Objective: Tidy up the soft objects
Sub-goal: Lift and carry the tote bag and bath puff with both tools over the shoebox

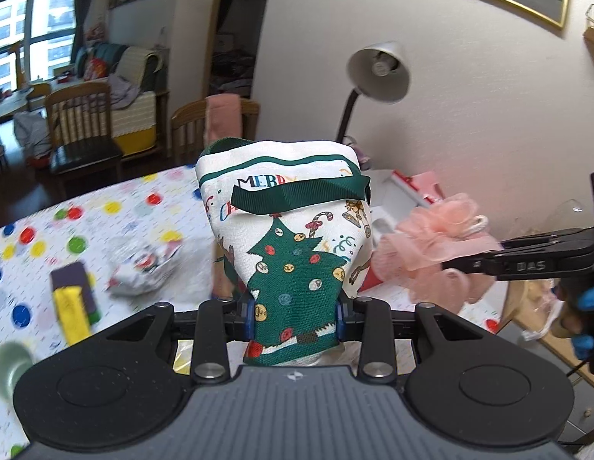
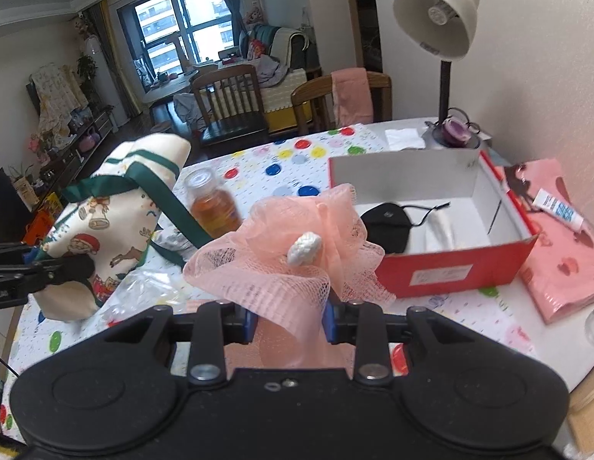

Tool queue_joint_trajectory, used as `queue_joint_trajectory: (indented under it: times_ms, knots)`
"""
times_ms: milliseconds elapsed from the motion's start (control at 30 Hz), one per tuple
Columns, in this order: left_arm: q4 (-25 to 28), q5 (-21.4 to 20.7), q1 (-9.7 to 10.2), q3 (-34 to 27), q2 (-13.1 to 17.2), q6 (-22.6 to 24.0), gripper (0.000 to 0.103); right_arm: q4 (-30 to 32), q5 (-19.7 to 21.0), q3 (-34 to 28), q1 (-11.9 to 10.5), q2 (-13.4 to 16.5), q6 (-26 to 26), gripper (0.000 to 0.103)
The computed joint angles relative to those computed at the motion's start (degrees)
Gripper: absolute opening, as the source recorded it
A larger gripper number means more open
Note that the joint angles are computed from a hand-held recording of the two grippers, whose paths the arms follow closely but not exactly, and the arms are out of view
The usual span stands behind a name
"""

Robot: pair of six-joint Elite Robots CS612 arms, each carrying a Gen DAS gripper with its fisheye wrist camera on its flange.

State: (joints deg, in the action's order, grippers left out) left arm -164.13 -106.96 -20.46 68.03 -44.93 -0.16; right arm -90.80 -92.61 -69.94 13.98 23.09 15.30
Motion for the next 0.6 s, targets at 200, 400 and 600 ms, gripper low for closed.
queue_joint_trajectory:
  times_ms: [200,400,600]
  knots:
    - [2.20,-0.88,-1.47,-5.01,2.12,0.67,0.035,-0.80,-0.47,0.53,-1.37,-0.30,-0.12,0.032]
    - [5.84,-1.76,-2.66,-10.79,5.05,0.56,0.035,-1.10,-0.92,1.38,-2.70,-0.90,-0.96,0.032]
    - [9.90,-2.31,-3.85,-17.44,8.60,0.52,0.035,-1.54,-1.71,2.82,-4.13,-1.57,-1.84,0.032]
